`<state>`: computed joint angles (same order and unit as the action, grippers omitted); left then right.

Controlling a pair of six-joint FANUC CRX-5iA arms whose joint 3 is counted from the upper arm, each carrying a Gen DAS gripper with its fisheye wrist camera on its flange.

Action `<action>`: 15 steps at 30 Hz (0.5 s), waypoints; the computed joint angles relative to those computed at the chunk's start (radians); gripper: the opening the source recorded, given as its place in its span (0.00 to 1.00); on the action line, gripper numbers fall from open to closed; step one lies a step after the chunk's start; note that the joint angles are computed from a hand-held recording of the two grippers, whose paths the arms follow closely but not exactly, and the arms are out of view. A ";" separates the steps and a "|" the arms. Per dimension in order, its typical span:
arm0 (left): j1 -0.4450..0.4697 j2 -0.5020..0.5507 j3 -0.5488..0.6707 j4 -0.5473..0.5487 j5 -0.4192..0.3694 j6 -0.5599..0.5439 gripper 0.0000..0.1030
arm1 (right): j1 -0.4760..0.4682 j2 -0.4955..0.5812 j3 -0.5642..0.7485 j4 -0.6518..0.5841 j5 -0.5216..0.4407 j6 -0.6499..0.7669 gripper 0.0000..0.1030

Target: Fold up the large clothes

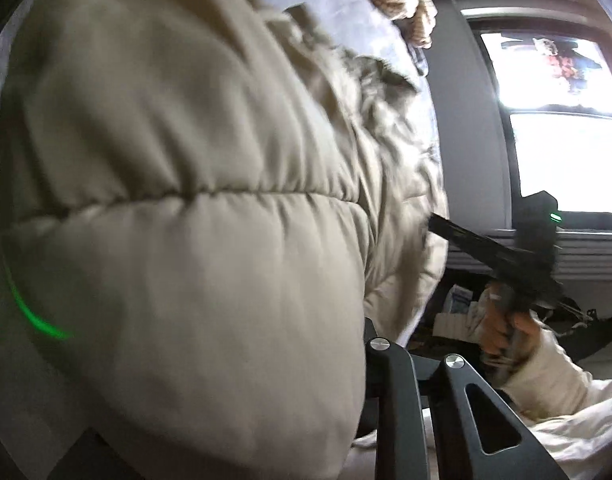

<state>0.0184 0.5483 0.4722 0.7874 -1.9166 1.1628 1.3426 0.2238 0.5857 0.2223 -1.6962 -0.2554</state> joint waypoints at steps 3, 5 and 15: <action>-0.022 -0.036 0.044 0.002 0.006 0.040 0.26 | -0.031 -0.025 -0.080 0.004 0.079 0.051 0.12; -0.043 -0.060 0.078 -0.010 0.012 0.072 0.26 | -0.057 -0.034 -0.126 -0.001 0.127 0.084 0.12; -0.262 -0.051 0.377 -0.108 -0.015 0.317 0.27 | -0.167 -0.187 -0.438 -0.072 0.474 0.073 0.05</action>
<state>-0.2431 0.4975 0.8490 0.6797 -1.9316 1.4795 1.1760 0.0365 0.1479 0.1500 -1.2218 -0.1825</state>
